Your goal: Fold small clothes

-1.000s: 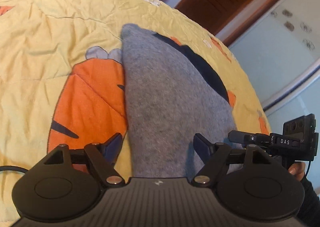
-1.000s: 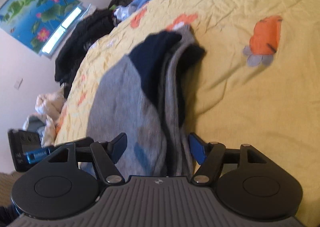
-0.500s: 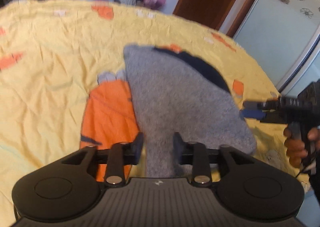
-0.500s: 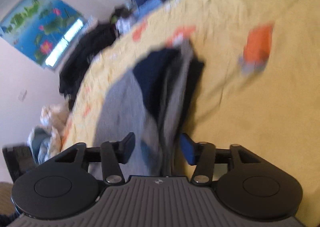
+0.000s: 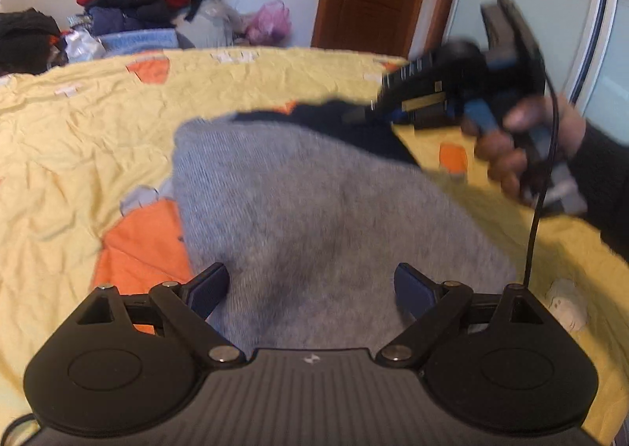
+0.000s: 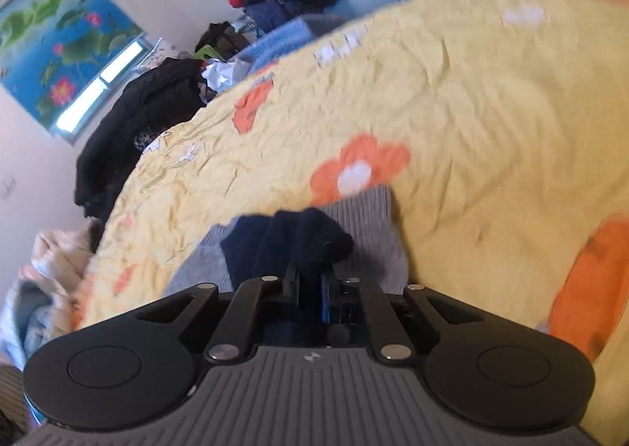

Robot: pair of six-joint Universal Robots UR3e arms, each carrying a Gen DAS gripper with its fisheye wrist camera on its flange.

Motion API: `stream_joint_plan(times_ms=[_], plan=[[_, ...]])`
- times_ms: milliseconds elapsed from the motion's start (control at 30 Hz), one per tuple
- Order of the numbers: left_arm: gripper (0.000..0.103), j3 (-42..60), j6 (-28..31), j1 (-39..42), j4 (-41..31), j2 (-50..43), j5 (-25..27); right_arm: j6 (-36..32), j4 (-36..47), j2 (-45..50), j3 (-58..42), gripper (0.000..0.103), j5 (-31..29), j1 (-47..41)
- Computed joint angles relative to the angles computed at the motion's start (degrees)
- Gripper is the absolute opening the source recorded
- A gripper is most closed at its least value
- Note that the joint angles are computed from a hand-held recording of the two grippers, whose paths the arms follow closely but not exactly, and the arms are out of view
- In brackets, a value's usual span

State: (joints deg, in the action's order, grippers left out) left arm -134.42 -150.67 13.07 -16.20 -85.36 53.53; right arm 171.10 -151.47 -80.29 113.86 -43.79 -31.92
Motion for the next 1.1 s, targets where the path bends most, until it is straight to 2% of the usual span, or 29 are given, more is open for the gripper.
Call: stream_joint_plan(times_ms=[33, 67, 100, 133, 200, 300, 333, 400, 467, 567, 633, 667, 733, 800, 833, 900, 1000, 1067, 1100], plan=[[0.092, -0.2, -0.6, -1.0, 2.1, -1.8, 1.4, 0.6, 0.0, 0.6, -0.7, 0.017, 0.4, -0.5], [0.097, -0.6, -1.3, -1.9, 5.5, -4.0, 2.7, 1.6, 0.2, 1.8, -1.7, 0.016, -0.1, -0.7], [0.099, -1.8, -1.7, -2.7, 10.6, -5.9, 3.9, 2.1, 0.0, 2.9, -2.4, 0.016, -1.8, -0.3], [0.1, -2.1, -1.8, -3.5, 12.1, -6.4, 5.1, 1.1, 0.9, 3.6, -2.5, 0.016, -3.0, 0.0], [0.1, -2.0, -0.3, -2.4, 7.5, -3.4, 3.9, -1.0, 1.8, 2.0, 0.3, 0.023, -3.3, -0.4], [0.1, -2.7, 1.8, 3.8, -2.2, 5.5, -2.7, 2.4, -7.6, -8.1, 12.0, 0.025, -1.1, -5.0], [0.1, -2.2, 1.0, 5.2, -3.1, 6.8, -4.6, 3.9, -10.8, -11.9, 15.9, 0.025, 0.7, -6.7], [0.1, 0.9, -4.3, 4.2, 1.9, 3.8, -4.9, 3.5, -9.8, -17.4, 19.2, 0.034, 5.5, -8.8], [0.1, 6.8, -10.1, -1.2, 9.5, -4.0, -0.1, 6.2, -11.7, -17.7, 19.2, 0.041, 5.8, -6.2], [0.1, 17.2, -14.3, -10.4, 14.9, -16.5, 10.9, 13.0, -21.1, -9.4, 15.0, 0.044, -1.1, 2.3], [0.1, 24.9, -15.7, -16.0, 11.7, -23.7, 21.2, 17.0, -23.5, -2.8, 10.5, 0.045, -9.0, 7.8], [0.102, 26.3, -15.8, -17.3, 11.6, -25.9, 23.7, 17.3, -24.6, -0.3, 9.3, 0.043, -12.7, 9.8], [0.103, 24.0, -15.9, -17.4, 17.9, -27.7, 24.2, 18.3, -33.5, 4.6, 11.7, 0.043, -16.3, 11.4], [0.103, 23.1, -15.8, -17.1, 19.7, -28.1, 23.8, 17.4, -44.9, 8.7, 15.4, 0.041, -15.5, 10.4], [0.103, 22.8, -15.7, -16.9, 20.2, -28.2, 23.5, 16.9, -48.1, 10.1, 16.2, 0.041, -15.1, 10.1], [0.103, 22.5, -15.9, -16.3, 20.6, -28.3, 22.8, 15.8, -45.8, 9.9, 14.7, 0.041, -15.5, 10.3], [0.103, 21.6, -15.8, -15.9, 21.1, -27.9, 22.3, 12.7, -37.8, 6.4, 11.6, 0.042, -21.1, 13.4], [0.103, 23.3, -16.3, -15.8, 20.4, -29.0, 22.2, 16.7, -34.7, 1.8, 12.4, 0.047, -23.5, 14.0], [0.103, 23.2, -16.5, -15.7, 20.3, -28.9, 22.0, 18.2, -36.0, -0.4, 14.3, 0.048, -22.9, 13.6]])
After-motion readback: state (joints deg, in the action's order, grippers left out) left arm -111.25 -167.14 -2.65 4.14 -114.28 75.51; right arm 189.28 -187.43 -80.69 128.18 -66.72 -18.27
